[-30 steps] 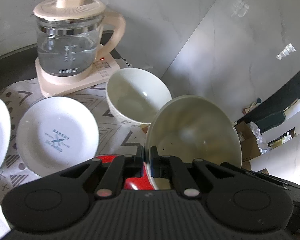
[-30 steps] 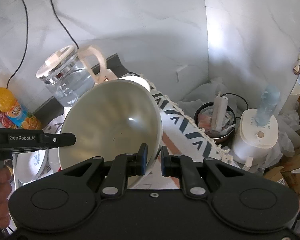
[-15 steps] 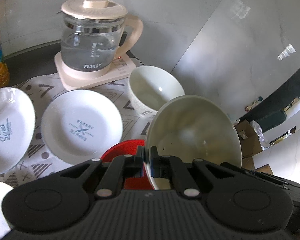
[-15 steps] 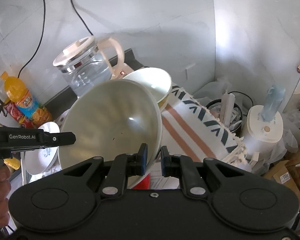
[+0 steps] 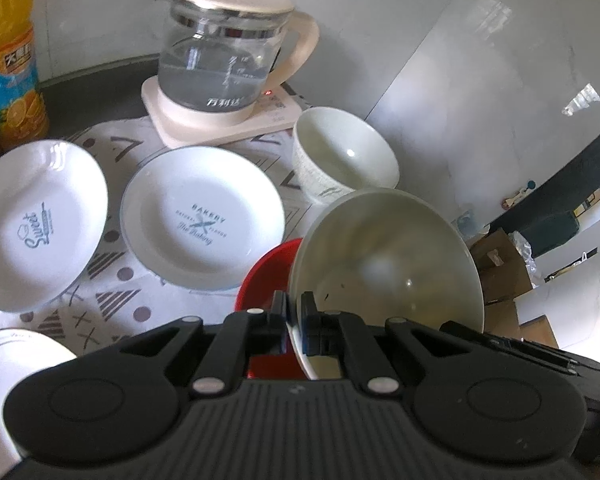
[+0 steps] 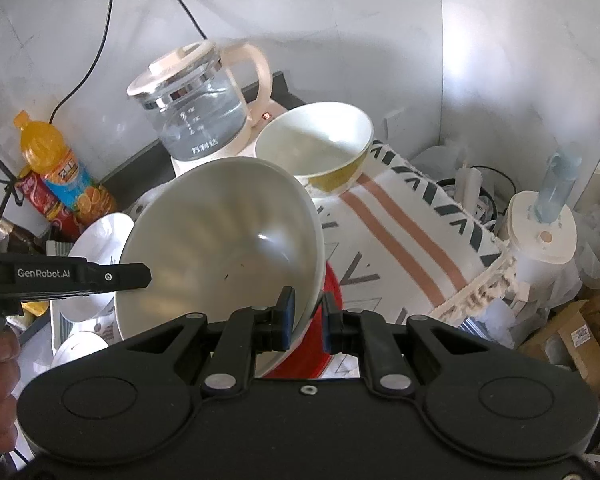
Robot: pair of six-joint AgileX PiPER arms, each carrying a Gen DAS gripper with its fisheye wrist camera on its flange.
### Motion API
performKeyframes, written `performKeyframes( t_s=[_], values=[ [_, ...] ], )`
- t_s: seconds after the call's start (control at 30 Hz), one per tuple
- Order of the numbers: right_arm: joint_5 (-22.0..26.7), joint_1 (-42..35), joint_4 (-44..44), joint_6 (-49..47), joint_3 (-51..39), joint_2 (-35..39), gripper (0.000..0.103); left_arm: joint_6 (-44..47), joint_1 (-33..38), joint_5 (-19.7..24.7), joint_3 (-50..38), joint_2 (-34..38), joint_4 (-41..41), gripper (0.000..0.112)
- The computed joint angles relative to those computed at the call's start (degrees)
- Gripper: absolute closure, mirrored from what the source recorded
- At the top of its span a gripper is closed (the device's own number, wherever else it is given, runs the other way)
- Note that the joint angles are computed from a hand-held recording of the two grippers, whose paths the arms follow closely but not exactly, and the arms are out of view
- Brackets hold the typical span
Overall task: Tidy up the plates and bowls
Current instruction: 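Carry the cream bowl with both grippers and lower it into the red bowl, then open both grippers and release the cream bowl inside the red bowl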
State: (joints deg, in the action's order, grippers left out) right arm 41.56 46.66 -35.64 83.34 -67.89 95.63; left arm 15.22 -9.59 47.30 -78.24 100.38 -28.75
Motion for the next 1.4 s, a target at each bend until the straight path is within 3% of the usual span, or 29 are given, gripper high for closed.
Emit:
performKeyframes(
  t_s=[0.83,1.07,1.1,1.17,1.23,1.4],
  values=[
    [-4.82,-3.53,7.71,-2.4,0.49,4.94,0.09,-3.03,0.29,0.99,-0.4,4.92,2.42,0.105],
    [-3.74,-4.88,9.68,-6.06,-2.87,7.1,0.091,-2.57,0.07,0.57,-1.23,4.27,2.31,0.104],
    [-3.6,-5.15,10.35,-6.95,-3.22,7.22,0.09,-2.73,0.08,0.9,-1.65,4.32,2.41,0.104],
    [-4.51,-5.58,11.11,-7.64,-3.08,6.78,0.075,-3.32,0.15,1.34,-2.35,4.45,2.64,0.104],
    [-3.62,-5.03,9.27,-6.58,-3.4,6.33,0.067,-4.07,0.03,1.31,-2.85,4.46,3.36,0.103],
    [-4.6,-5.3,9.29,-7.8,-3.02,4.69,0.067,-5.81,-0.41,1.57,-4.87,5.13,4.48,0.089]
  ],
)
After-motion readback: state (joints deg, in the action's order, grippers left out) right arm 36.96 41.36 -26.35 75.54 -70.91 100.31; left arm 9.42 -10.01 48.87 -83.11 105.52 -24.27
